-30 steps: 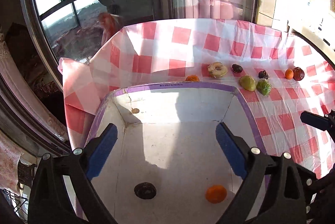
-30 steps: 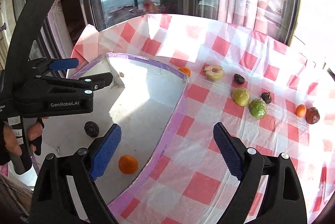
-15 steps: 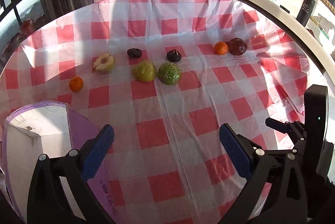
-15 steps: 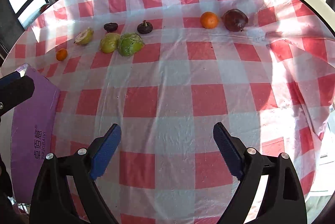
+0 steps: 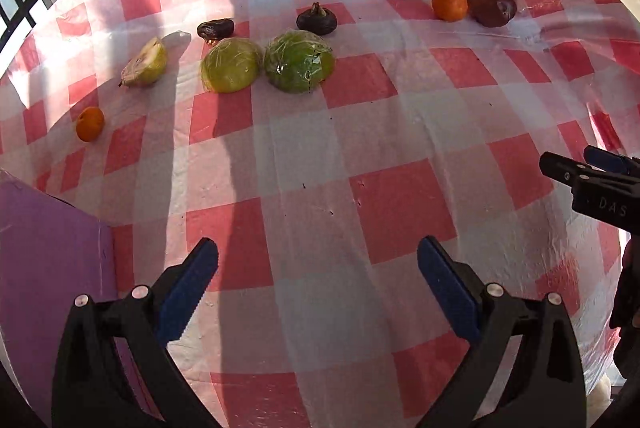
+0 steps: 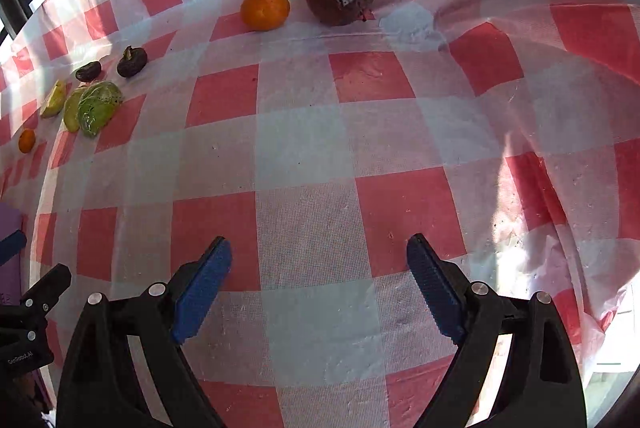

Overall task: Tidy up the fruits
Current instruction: 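Grasp the dark red apple with the right gripper while the left gripper grasps the wrapped green fruit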

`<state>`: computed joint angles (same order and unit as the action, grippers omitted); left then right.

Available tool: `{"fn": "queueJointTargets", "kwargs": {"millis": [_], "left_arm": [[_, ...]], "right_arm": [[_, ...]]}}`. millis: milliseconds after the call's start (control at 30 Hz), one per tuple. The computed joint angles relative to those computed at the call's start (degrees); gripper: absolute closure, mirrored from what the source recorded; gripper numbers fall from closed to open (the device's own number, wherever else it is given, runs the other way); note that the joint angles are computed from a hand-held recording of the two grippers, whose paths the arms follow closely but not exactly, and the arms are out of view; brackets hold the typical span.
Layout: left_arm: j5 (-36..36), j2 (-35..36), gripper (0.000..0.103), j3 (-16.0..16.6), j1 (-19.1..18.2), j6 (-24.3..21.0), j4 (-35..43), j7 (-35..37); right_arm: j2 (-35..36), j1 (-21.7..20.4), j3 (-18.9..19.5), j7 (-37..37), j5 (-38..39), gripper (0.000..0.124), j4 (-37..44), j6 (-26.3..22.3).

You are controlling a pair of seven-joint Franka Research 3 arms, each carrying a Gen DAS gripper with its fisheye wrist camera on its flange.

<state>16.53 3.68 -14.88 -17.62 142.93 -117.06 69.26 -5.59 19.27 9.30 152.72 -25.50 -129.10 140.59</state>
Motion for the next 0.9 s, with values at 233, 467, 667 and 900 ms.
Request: {"fn": "queueJointTargets", "kwargs": {"millis": [233,467,667,900], "left_arm": [[1.2,4.9,0.004,0.3,-0.2,-1.1,4.4,-1.7],[-0.1,10.0,0.019,0.8,-0.1,0.3,10.4,-3.9],[2.8,14.6,0.028,2.1,-1.0,0.8,16.3,-6.9],[4.8,20.2,0.03,3.2,-2.1,-0.4,24.2,-8.4]], "right_arm": [[7.9,-2.2,-4.0,-1.3,-8.4,0.038,6.8,6.3],[15.0,-2.3,-9.1,-7.1,-7.6,0.038,14.9,9.0],[19.6,-1.4,-12.3,-11.3,-7.5,0.038,20.5,10.5],[23.6,-1.0,-14.3,-16.0,-3.0,0.037,25.0,12.2]]}}
